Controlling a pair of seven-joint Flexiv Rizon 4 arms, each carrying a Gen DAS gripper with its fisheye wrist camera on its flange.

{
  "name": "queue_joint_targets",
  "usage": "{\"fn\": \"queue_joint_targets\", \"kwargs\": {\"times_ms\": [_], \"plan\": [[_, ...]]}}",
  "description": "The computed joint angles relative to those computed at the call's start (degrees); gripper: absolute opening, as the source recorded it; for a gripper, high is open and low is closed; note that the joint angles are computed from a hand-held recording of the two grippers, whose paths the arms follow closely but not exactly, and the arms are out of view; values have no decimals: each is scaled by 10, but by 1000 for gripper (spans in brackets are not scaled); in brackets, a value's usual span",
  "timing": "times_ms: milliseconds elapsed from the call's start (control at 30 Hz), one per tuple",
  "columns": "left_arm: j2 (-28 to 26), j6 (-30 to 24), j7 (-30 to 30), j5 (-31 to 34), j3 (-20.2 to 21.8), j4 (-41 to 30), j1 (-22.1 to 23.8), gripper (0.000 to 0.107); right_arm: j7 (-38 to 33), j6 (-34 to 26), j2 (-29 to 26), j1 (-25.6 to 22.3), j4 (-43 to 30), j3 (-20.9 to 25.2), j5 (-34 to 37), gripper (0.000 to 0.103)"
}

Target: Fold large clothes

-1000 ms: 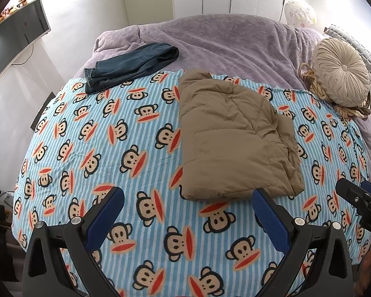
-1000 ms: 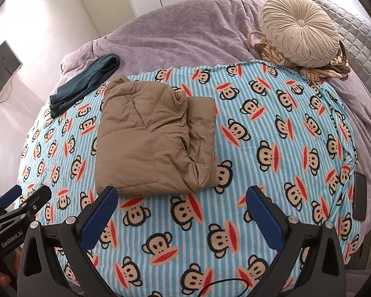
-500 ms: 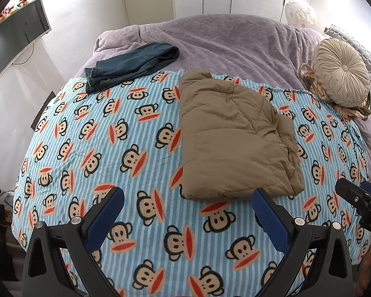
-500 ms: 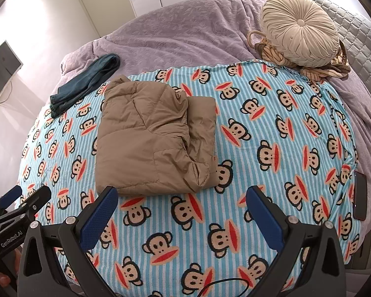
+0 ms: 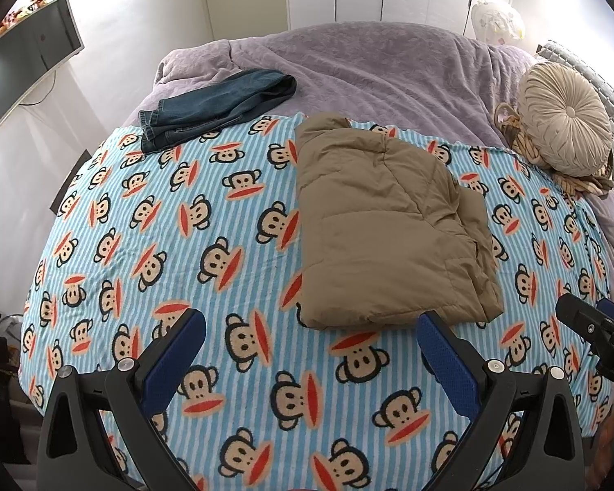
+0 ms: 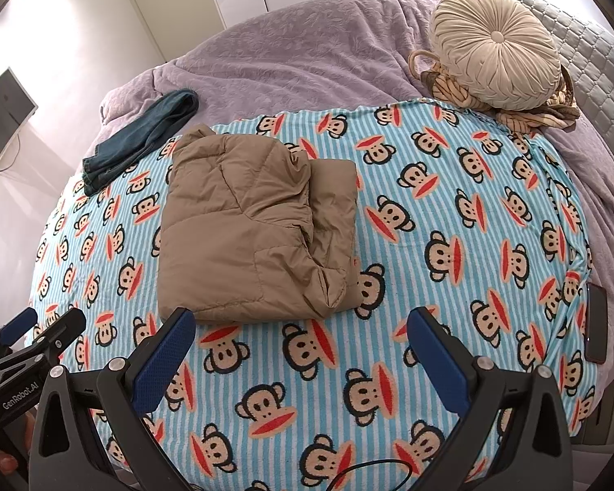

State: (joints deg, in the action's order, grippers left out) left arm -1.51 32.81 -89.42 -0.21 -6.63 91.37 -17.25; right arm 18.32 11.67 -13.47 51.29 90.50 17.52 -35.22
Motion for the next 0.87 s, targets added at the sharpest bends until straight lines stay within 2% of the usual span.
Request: {"fn": "queue_joint_targets", "kwargs": {"times_ms": [867], "plan": [[0, 20, 10, -11, 2, 7, 3, 103, 0, -3, -6, 5, -8, -3, -1, 103]]}}
